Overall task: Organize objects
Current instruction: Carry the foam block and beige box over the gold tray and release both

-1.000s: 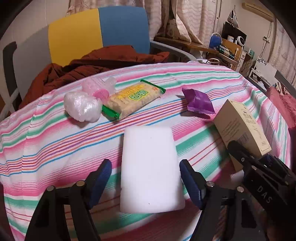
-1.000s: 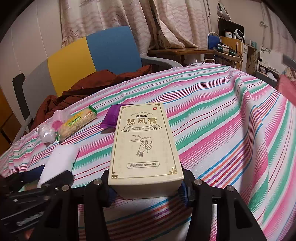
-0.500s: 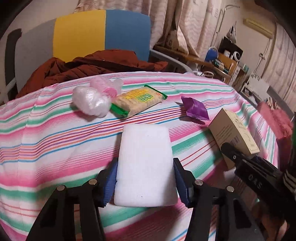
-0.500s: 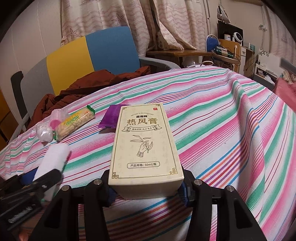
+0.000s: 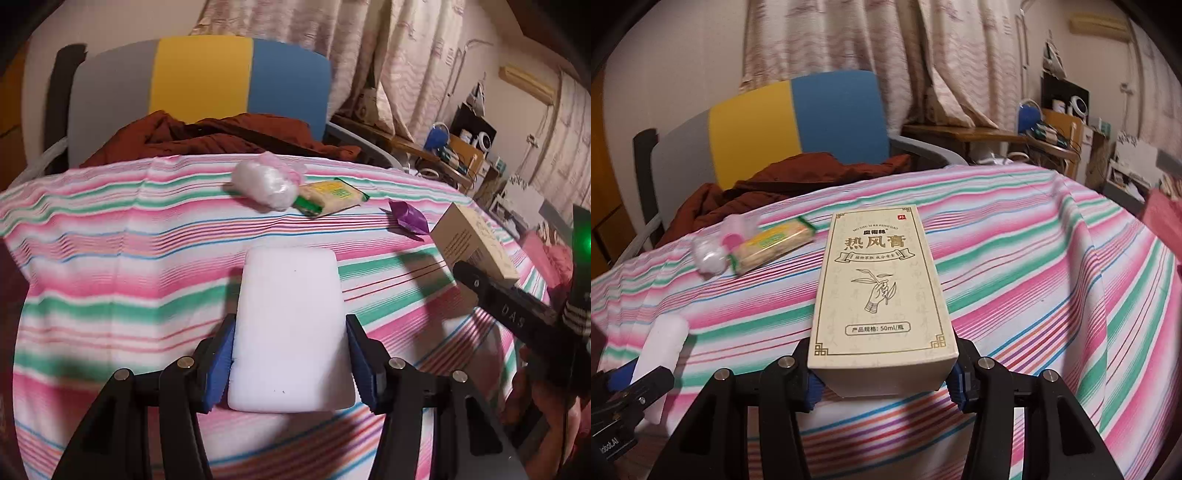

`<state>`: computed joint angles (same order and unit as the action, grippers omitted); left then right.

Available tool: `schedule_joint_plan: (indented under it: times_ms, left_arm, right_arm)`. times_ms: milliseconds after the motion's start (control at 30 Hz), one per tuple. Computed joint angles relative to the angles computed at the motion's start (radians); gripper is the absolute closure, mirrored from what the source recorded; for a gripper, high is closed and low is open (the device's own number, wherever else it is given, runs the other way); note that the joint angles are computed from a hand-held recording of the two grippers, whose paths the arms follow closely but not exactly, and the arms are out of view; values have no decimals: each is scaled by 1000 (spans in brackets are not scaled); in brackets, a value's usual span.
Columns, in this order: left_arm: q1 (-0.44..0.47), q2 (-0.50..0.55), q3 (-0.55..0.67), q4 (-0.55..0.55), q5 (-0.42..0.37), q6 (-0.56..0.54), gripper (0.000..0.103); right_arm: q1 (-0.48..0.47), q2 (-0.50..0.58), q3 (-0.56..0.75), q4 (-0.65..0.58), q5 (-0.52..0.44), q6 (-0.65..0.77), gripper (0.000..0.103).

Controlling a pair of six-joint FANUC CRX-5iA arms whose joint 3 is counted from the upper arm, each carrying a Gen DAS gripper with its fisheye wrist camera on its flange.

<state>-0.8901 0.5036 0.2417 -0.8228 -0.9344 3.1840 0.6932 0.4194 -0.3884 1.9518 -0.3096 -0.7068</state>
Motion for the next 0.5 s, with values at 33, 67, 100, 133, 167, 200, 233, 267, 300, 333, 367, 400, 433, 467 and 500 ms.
schedule_joint_plan:
  times_ms: [33,67,100,133,167,200,233,267,300,333,367,400,433,467,500]
  left_arm:
    - [-3,-9,-14,-5,1,21,46]
    - [-6,-15,-22,-10,2,37,46]
    - [-11,-21,-32,-16,1,54,46]
    - [-17,-26,-40,-21,-1,68,46]
    - [-21,-29,-45,-24,-3,74,46]
    - [-28,-35,-54,-30,-2,83,46]
    - [-34,-39,-61,-35,-2,92,46]
    - [-39,-46,-69,-41,-2,103,46]
    - [-48,-59,-82,-56,-2,130,46]
    - [-54,-67,-90,-65,-6,149,46]
    - [-63,-77,-99,-74,-16,165,46]
    - [-78,-89,-109,-89,-36,180,46]
    - [-89,-97,-115,-97,-49,188,46]
    - [-98,-109,-126,-104,-56,200,46]
    - [-110,-130,-147,-118,-56,228,46]
  right_arm:
    - [5,-6,-6,17,1,-6,50]
    - [9,-8,-8,22,2,-6,50]
    - [16,-14,-14,33,-1,-9,50]
    - [21,-21,-21,52,-2,-20,50]
    - [21,-25,-25,74,2,-37,50]
    - [23,-30,-28,91,7,-56,50]
    - [17,-39,-34,131,25,-99,50]
    - [7,-49,-37,182,53,-158,51]
    - [3,-54,-39,211,74,-196,51]
    - [1,-59,-41,225,92,-220,50]
    - [4,-64,-44,232,107,-233,50]
    - [5,-66,-44,250,122,-251,50]
    - [9,-68,-44,261,133,-259,51]
    - [18,-70,-45,258,138,-254,51]
    - [25,-71,-44,259,143,-253,51]
